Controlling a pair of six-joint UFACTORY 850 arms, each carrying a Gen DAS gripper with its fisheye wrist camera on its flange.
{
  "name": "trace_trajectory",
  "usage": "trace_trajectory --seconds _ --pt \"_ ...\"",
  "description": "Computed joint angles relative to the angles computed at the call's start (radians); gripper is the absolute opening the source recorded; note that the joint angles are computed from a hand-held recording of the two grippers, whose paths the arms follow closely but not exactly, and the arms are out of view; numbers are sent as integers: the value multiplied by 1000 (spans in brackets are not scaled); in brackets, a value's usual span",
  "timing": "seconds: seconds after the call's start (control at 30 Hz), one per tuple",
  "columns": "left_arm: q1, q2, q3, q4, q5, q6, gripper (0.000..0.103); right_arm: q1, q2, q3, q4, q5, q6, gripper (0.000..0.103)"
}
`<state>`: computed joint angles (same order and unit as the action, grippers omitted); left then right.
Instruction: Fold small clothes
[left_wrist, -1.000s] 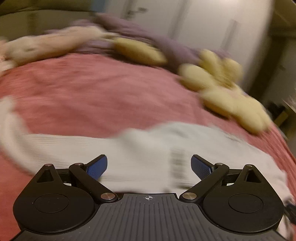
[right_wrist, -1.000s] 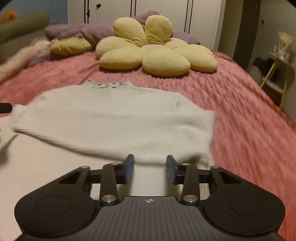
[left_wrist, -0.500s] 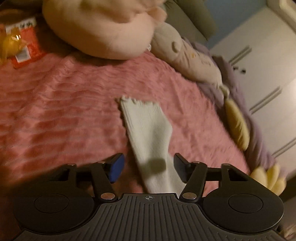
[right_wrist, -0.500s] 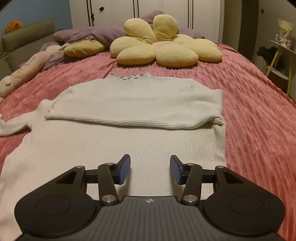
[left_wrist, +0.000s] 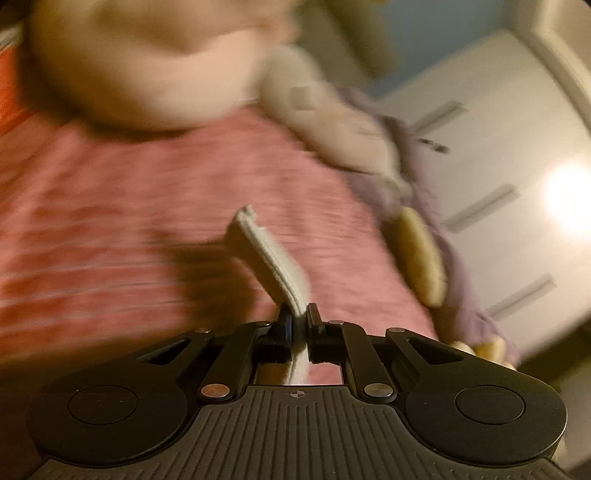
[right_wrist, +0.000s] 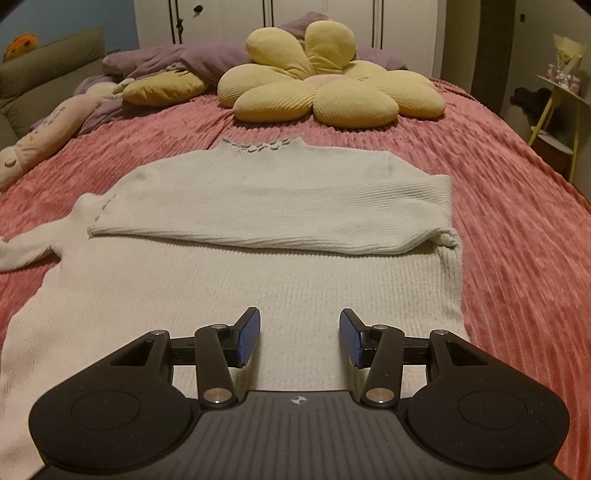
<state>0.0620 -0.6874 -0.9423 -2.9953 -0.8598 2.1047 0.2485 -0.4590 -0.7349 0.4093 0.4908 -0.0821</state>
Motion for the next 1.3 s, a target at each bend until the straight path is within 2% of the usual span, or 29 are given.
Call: trace_trajectory --seconds 0.1,0.17,0.3,0.4,0.47,0.53,0.57,0.63,0.77,0.87,0.93,1.07,1.17,1.23,1.27,1.3 --pt "-65 61 -3 40 -26 83 9 -8 10 15 -27 20 37 47" --pt "-131 94 -20 98 -49 128 9 -16 19 29 -62 37 81 47" --pt "-273 86 -104 245 -31 134 9 -37 34 53 -130 65 167 47" --pt "-391 14 -220 307 109 165 9 -61 55 78 -187 89 231 47" --pt "-447 -43 -295 386 228 136 21 -77 66 89 -210 99 258 47" --pt "-490 -81 -335 433 340 101 28 -95 77 99 -238 107 288 47" --pt "-502 -89 -334 433 365 86 34 -107 82 102 -255 109 305 47" --pt "-508 -82 -291 389 366 79 43 -128 84 105 -295 114 338 47" --pt "-496 -20 -160 185 347 233 61 -158 54 68 -426 101 438 47" --pt "-494 3 -115 10 378 424 63 -170 1 -7 -601 94 595 47" --pt "-487 1 -121 -33 406 487 63 -168 -53 -82 -706 82 686 47" --pt "-479 4 -108 -96 400 563 63 -153 -156 -234 -814 3 802 47" --pt "-469 -6 -103 -51 369 518 67 -144 -215 -314 -907 -55 901 47" --pt "-468 -11 -103 -67 368 533 67 -136 -235 -333 -908 -56 890 46" --pt "-468 -13 -105 -78 370 545 67 -129 -241 -335 -868 -49 840 37" --pt "-467 -13 -105 -80 368 545 67 -124 -245 -337 -850 -42 811 20"
